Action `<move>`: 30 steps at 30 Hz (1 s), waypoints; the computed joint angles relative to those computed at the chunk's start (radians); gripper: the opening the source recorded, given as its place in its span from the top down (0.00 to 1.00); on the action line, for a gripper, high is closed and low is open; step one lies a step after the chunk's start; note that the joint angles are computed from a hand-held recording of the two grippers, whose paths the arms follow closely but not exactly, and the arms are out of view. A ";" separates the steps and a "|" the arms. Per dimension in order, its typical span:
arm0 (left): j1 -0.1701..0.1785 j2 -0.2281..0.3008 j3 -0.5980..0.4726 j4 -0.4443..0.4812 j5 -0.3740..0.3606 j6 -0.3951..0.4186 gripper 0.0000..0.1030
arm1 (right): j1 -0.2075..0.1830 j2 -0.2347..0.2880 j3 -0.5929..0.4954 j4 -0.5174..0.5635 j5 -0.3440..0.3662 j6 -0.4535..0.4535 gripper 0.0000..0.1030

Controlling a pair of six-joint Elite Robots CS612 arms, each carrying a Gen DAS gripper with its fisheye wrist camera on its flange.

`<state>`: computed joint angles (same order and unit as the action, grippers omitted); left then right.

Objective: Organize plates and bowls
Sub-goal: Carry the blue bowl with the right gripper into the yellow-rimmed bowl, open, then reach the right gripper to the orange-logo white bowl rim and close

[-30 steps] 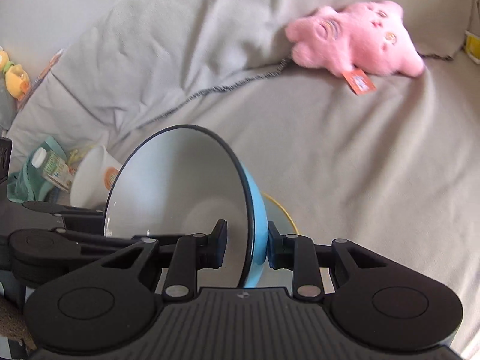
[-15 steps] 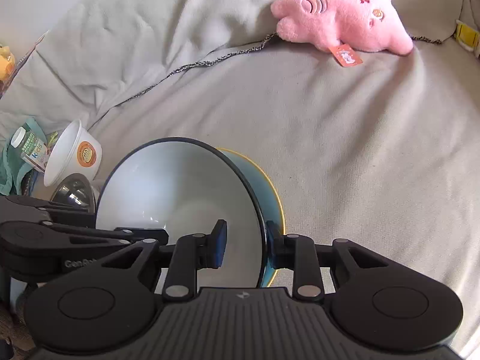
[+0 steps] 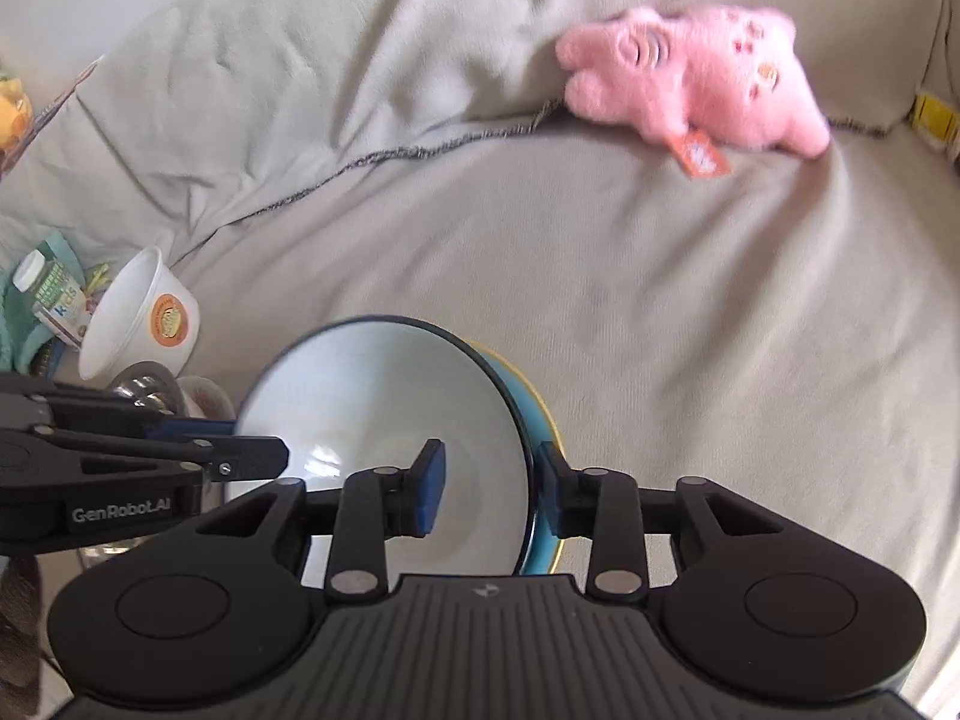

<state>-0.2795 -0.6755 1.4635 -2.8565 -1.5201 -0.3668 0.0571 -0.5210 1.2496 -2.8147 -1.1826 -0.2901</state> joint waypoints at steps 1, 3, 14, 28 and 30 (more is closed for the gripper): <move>-0.003 -0.002 -0.001 0.009 0.009 0.008 0.80 | 0.001 -0.001 0.001 -0.007 -0.006 -0.006 0.65; -0.008 -0.004 0.001 0.010 0.031 0.023 0.80 | -0.002 0.000 -0.008 0.022 0.014 -0.001 0.65; 0.000 -0.018 0.062 -0.150 0.035 0.079 0.80 | -0.011 -0.016 0.022 -0.011 0.043 0.023 0.64; 0.117 -0.029 0.212 -0.467 0.145 -0.271 0.79 | 0.002 -0.025 0.032 -0.068 0.047 0.048 0.50; 0.135 -0.027 0.229 -0.474 0.200 -0.317 0.79 | 0.009 -0.024 0.027 -0.080 0.043 0.054 0.48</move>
<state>-0.1443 -0.7029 1.6922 -3.3301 -1.3205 -0.6835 0.0656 -0.5445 1.2770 -2.8949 -1.1396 -0.2357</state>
